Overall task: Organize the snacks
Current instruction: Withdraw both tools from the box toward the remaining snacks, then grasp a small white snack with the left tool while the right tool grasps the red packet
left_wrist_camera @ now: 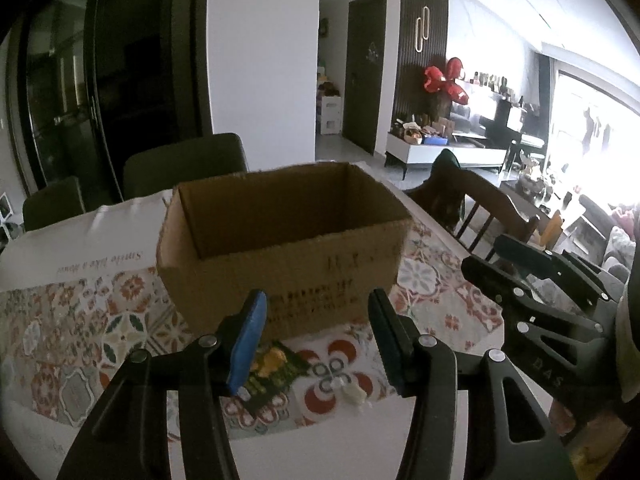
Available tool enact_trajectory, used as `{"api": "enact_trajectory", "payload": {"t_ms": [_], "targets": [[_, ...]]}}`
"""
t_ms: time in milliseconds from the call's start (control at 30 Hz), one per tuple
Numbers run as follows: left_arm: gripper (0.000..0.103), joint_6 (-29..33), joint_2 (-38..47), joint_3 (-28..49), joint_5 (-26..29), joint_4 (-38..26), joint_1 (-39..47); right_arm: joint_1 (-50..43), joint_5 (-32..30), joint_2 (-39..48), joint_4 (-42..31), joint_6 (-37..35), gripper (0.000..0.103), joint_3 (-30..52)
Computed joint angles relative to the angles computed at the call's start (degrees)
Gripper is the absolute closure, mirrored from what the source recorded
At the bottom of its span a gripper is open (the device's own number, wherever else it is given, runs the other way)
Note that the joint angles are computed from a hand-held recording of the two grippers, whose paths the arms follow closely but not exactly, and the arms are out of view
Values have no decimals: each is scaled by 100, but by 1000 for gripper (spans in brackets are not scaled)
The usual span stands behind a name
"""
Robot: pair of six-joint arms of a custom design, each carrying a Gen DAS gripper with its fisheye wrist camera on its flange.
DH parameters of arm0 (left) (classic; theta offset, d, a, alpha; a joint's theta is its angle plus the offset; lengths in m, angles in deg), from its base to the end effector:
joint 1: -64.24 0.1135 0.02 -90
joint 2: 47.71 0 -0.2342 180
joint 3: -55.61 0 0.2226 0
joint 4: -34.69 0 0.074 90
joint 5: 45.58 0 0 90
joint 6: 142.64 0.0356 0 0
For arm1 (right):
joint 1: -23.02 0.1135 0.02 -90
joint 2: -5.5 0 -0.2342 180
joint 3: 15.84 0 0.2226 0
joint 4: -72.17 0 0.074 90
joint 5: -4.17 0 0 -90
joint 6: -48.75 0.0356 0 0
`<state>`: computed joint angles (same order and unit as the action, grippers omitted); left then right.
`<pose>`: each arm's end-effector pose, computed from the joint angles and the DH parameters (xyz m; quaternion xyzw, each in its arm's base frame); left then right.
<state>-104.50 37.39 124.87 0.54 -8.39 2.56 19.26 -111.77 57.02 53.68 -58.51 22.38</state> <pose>0.1477 -0.2221 0.2007 -0.0232 0.8990 -0.0106 0.4373 0.1816 0.0037 0.1898 -0.2085 0.8327 0.1063 0.5018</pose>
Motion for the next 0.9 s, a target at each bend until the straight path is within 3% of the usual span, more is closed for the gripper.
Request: {"api": "enact_trajectory", "payload": {"t_ms": [200, 433, 900], "targets": [[51, -486, 398, -158, 8, 198, -365, -595, -494, -273, -249, -531, 59, -475], [51, -996, 900, -368, 433, 597, -430, -922, -727, 141, -150, -1036, 59, -804], [58, -924, 2002, -320, 1645, 1608, 137, -947, -536, 2416, 1023, -1502, 59, -867]]}}
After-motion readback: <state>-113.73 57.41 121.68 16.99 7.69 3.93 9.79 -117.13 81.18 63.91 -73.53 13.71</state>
